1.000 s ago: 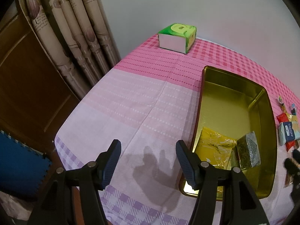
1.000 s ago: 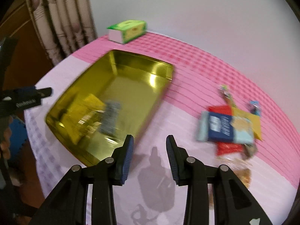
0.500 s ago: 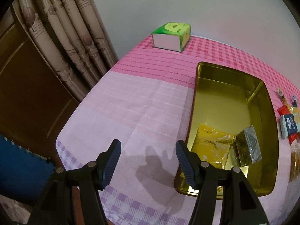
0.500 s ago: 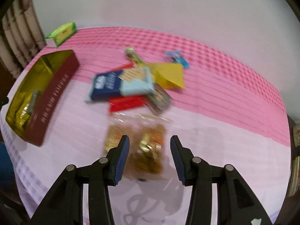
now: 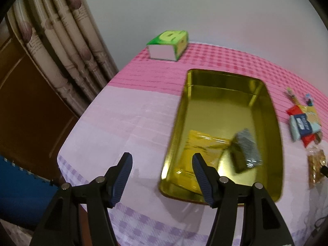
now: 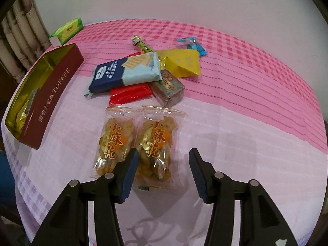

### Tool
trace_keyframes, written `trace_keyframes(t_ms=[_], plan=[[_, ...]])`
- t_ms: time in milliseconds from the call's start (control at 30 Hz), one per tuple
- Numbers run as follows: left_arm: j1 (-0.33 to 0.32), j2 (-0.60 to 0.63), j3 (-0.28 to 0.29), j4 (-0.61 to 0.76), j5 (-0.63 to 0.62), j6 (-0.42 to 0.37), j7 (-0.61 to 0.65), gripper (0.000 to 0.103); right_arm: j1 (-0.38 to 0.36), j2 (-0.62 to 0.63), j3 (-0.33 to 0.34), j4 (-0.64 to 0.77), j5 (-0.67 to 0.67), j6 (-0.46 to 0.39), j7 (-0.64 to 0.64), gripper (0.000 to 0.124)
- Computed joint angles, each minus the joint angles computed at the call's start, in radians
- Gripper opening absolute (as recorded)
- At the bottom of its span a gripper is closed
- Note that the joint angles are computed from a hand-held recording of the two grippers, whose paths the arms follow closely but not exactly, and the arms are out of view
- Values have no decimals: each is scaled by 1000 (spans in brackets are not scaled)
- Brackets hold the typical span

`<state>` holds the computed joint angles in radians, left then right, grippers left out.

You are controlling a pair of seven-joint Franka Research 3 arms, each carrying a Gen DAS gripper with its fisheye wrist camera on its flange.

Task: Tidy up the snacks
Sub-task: 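Grasp a clear twisted-snack bag with the right gripper, then grasp the other clear twisted-snack bag with the left gripper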

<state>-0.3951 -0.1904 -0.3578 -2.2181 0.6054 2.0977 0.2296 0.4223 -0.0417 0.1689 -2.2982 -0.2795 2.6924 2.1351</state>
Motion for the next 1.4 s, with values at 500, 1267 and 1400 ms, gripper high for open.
trace_keyframes(t_ms=[500, 1267, 1400], plan=[[-111, 281, -10, 290, -4, 54, 88, 62, 1, 11, -5, -36, 135, 85, -97, 54], [-273, 619, 61, 661, -76, 109, 234, 62, -101, -22, -24, -123, -108, 215, 77, 39], [-283, 651, 66, 692, -100, 133, 249, 62, -122, -25, -22, -137, -130, 244, 82, 39]])
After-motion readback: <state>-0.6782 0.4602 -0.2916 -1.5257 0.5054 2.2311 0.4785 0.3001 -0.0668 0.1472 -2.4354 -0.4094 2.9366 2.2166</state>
